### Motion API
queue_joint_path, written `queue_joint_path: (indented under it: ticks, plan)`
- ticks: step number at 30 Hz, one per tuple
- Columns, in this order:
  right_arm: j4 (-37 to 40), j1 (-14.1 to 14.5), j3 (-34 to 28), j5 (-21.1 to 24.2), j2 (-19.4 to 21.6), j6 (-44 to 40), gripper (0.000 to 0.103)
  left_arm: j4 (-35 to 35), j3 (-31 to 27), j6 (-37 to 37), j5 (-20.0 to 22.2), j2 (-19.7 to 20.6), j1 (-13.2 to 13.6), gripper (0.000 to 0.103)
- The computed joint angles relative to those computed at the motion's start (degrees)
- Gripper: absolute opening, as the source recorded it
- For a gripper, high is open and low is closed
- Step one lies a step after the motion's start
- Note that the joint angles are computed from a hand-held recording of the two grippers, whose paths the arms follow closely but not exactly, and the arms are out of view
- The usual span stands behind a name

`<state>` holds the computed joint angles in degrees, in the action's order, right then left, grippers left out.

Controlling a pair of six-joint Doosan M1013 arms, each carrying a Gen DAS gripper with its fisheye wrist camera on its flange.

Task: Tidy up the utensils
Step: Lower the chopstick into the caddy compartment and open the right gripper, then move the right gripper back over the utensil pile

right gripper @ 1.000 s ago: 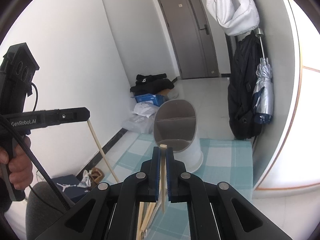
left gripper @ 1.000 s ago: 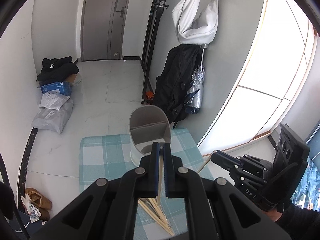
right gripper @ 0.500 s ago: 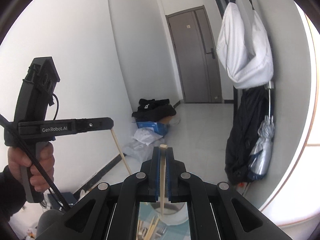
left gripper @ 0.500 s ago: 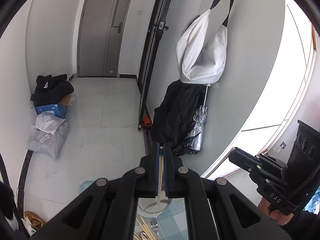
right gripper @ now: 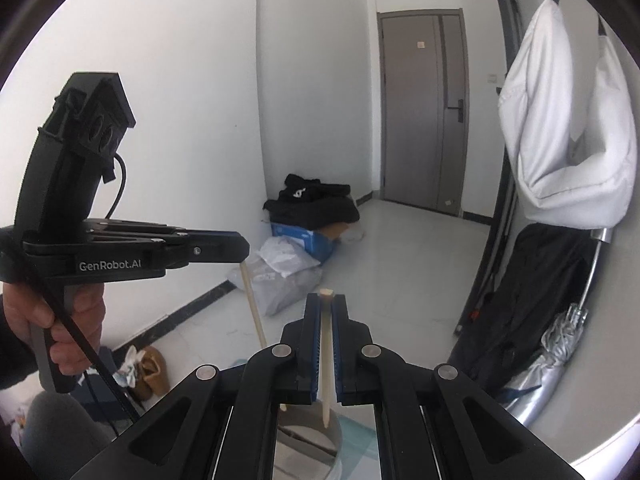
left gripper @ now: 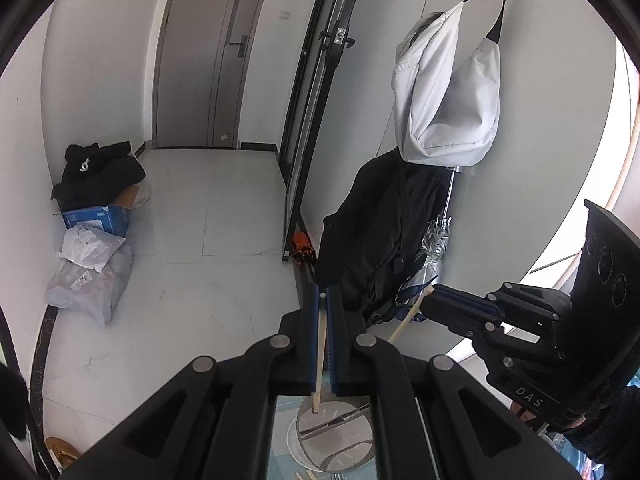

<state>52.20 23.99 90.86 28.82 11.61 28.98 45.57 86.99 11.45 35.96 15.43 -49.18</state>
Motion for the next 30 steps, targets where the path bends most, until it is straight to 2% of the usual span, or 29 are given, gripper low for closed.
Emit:
queue_joint_path:
  ticks: [3,9,12,14,15,16,17,18,19,21,23,25,27,30]
  plan:
    - [-1.3,0.2,-0.3,1.9,1.3,-1.0,0.005,-3.8,0.7,1.9,-1.9,0.4,0.9,0.001]
    - [-6.2,0.5,-0.1,4.7,2.9,2.3,0.005,-10.5,1.0,8.4,-4.8,1.1,1.9,0.001]
    - [-5.3,0.1,-0.1,7.6,3.6,2.0,0.008,-9.8,1.0,6.1,-3.4,1.1,2.0,0.001]
    - [-2.7,-0.5,-0.1,10.5,4.1,0.8,0.012,-9.2,1.2,4.2,-2.5,0.8,2.0,0.007]
    - [-2.2,-0.5,0.0,11.1,4.1,1.1,0.017,-8.1,1.6,2.4,-2.4,0.4,1.8,0.017]
    - [-1.2,-0.7,0.6,11.2,3.8,0.7,0.019,-6.0,1.8,-0.2,-1.4,0.2,1.5,0.035]
    - [0.0,-0.9,1.4,10.8,3.4,0.4,0.02,-2.8,2.2,-3.8,0.1,-0.2,1.0,0.045]
    - [0.9,-1.3,1.8,10.6,3.1,0.4,0.02,1.3,2.8,-8.4,1.8,-0.6,0.2,0.063]
    - [1.9,-1.6,2.5,10.4,2.7,0.5,0.021,4.8,3.6,-12.3,2.9,-1.0,-0.5,0.071]
    - [3.7,-2.2,4.3,8.8,1.4,0.7,0.031,7.6,4.5,-16.7,5.9,-1.9,-1.5,0.074]
    - [6.2,-2.9,6.1,7.7,0.0,0.2,0.036,7.9,5.1,-18.7,7.9,-2.6,-2.2,0.074]
    - [8.1,-3.4,7.5,6.8,-1.3,0.1,0.039,8.5,4.9,-20.5,12.3,-2.6,-3.4,0.075]
    - [9.4,-3.4,8.9,4.8,-2.6,0.5,0.048,9.1,4.7,-22.3,16.0,-2.7,-4.8,0.077]
    - [12.4,-3.4,10.9,2.9,-4.7,-0.3,0.054,9.8,4.9,-25.1,19.0,-2.9,-6.4,0.081]
